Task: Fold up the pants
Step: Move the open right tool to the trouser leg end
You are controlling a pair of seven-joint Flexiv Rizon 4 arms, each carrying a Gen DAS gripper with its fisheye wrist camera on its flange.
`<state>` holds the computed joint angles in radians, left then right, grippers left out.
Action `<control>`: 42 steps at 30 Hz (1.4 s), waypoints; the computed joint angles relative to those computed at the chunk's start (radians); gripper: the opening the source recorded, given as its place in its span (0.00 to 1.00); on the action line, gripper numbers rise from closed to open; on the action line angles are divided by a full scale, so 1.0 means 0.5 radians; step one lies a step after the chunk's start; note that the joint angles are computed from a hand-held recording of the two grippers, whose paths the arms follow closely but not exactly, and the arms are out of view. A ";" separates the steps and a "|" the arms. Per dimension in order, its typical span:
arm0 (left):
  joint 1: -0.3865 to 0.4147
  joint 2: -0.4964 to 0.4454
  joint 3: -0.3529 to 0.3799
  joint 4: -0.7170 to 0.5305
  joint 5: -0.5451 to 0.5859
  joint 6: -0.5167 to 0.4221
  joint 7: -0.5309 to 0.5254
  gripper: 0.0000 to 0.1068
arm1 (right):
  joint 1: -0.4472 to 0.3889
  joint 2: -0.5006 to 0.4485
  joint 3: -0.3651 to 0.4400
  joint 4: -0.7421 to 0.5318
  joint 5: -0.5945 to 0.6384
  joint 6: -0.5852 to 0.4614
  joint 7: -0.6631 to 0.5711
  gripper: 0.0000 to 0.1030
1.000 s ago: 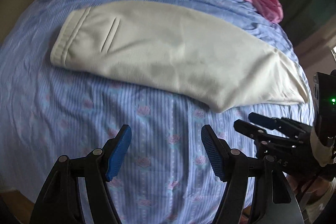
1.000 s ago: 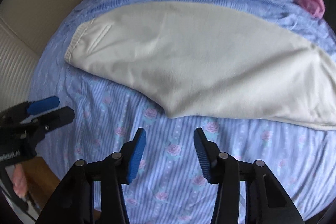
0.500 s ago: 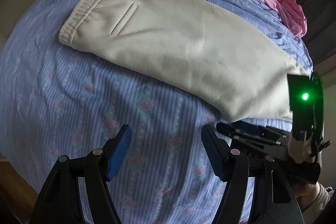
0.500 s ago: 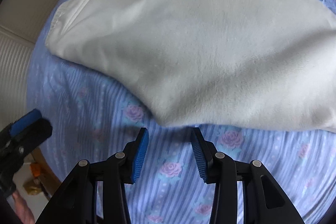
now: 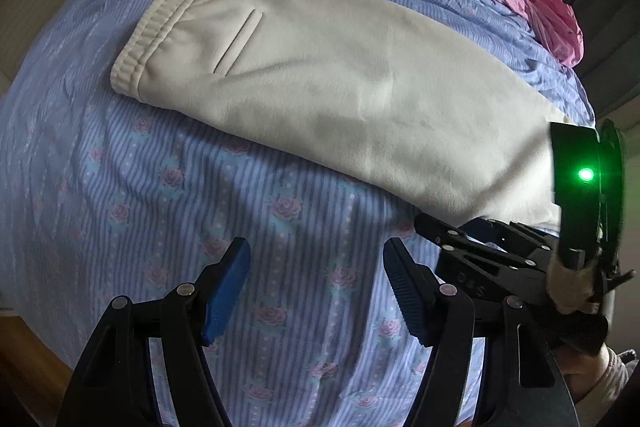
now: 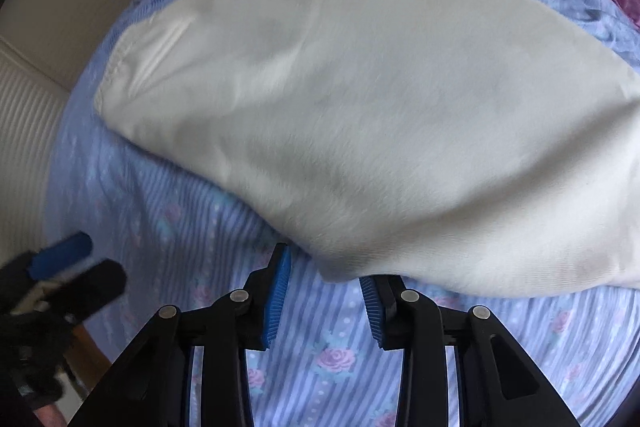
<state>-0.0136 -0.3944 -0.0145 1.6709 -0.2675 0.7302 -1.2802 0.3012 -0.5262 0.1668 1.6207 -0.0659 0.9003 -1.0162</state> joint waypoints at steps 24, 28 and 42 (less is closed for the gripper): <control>-0.309 0.033 -0.109 -0.232 0.236 -0.081 -0.102 0.64 | -0.128 0.646 -0.123 0.588 -0.191 0.172 0.088 0.40; -0.444 -0.033 -0.202 -0.366 0.210 -0.101 -0.071 0.64 | -0.280 0.850 -0.202 0.778 -0.378 0.229 0.206 0.40; -0.928 -0.568 -0.322 -1.157 0.229 -0.289 -0.027 0.64 | -0.980 1.122 -0.450 1.104 -0.697 0.384 0.198 0.40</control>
